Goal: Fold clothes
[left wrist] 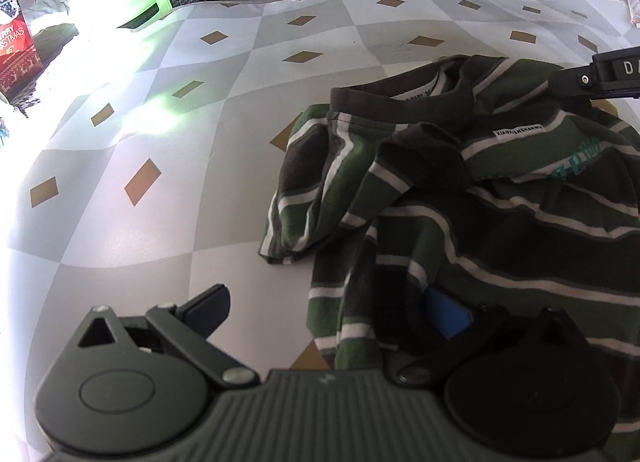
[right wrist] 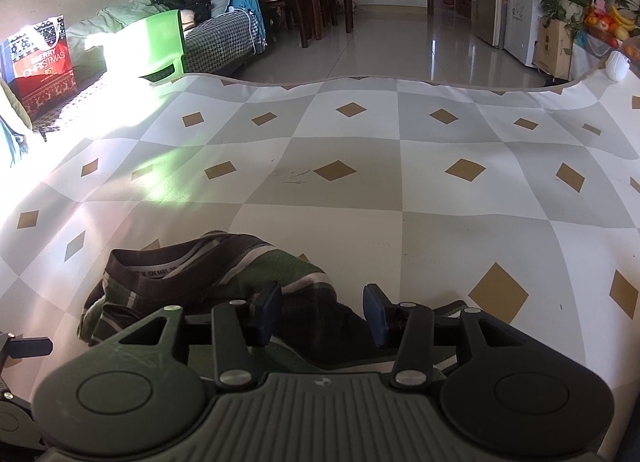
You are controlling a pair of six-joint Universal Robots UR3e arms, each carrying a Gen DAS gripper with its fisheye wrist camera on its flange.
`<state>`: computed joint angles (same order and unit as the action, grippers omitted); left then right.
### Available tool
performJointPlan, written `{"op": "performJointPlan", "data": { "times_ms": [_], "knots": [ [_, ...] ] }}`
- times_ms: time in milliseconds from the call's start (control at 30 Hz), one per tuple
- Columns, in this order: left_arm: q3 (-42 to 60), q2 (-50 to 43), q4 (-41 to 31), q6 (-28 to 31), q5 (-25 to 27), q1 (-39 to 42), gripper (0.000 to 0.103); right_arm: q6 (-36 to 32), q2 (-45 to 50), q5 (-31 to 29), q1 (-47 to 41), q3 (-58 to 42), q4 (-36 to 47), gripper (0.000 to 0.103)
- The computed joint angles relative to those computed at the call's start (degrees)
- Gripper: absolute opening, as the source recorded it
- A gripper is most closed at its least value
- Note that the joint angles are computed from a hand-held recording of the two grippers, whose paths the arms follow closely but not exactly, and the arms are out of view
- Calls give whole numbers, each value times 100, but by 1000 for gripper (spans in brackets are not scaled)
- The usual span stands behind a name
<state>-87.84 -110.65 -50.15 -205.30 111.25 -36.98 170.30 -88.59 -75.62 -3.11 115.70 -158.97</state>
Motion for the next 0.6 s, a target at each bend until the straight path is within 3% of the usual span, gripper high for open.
{"op": "performJointPlan", "data": {
  "times_ms": [267,367,433,600],
  "knots": [
    [-19,-17,16,-86,-69,68,103,130,546,-192,325,-269,-213,42],
    [-45,-22,65,-127,-54,93,103,359,672,-372,447,-412,-175,21],
    [-58,-19,57,-186,-41,103,103,473,722,-455,511,-505,-117,14],
    [-140,96,-131,-537,8,141,103,691,753,-983,659,-468,-491,9]
  ]
}}
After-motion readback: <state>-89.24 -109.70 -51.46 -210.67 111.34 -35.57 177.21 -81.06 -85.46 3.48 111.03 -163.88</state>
